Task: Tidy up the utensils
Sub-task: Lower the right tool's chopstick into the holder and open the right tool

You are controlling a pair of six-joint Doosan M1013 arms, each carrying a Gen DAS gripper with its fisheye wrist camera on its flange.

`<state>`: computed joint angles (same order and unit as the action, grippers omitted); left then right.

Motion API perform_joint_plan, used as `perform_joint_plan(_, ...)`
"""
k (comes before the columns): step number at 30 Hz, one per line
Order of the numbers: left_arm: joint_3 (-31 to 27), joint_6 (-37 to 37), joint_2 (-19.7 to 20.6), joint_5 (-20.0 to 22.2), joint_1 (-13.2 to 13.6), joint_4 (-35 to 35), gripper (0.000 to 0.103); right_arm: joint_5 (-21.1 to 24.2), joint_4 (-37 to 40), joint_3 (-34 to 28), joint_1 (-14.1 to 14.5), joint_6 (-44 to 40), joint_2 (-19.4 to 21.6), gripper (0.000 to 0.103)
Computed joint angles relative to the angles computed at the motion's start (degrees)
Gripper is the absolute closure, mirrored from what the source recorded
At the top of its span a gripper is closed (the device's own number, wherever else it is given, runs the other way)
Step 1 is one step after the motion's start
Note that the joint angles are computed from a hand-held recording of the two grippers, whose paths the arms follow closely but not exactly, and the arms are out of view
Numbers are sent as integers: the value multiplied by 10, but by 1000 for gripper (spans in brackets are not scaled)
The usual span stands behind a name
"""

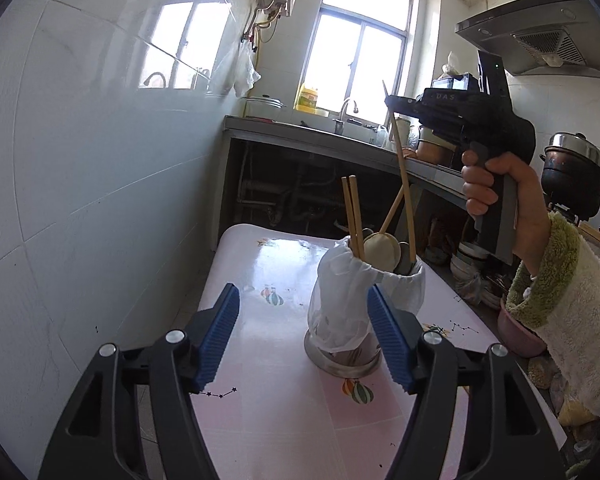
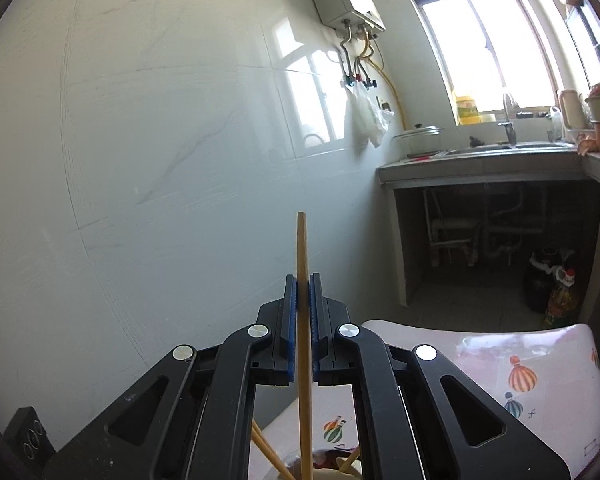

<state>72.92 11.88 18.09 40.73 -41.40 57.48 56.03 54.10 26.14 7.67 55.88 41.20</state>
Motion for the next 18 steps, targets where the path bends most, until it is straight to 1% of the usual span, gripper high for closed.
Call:
perform_joint_plan(5, 10, -16, -4, 0, 2, -1, 39, -20, 4, 73, 4, -56, -24, 99)
perform_joint_plan(11, 7, -17, -2, -4, 3, 0, 39, -25, 10, 150, 0, -106, -61, 99)
perform_joint_plan(15, 4, -6, 0, -8, 3, -14, 39, -17, -10, 182, -4, -111, -76, 99)
perform_joint_plan(18, -4, 11, 5, -5, 1, -27, 39, 6, -28, 191, -6, -104, -78, 99)
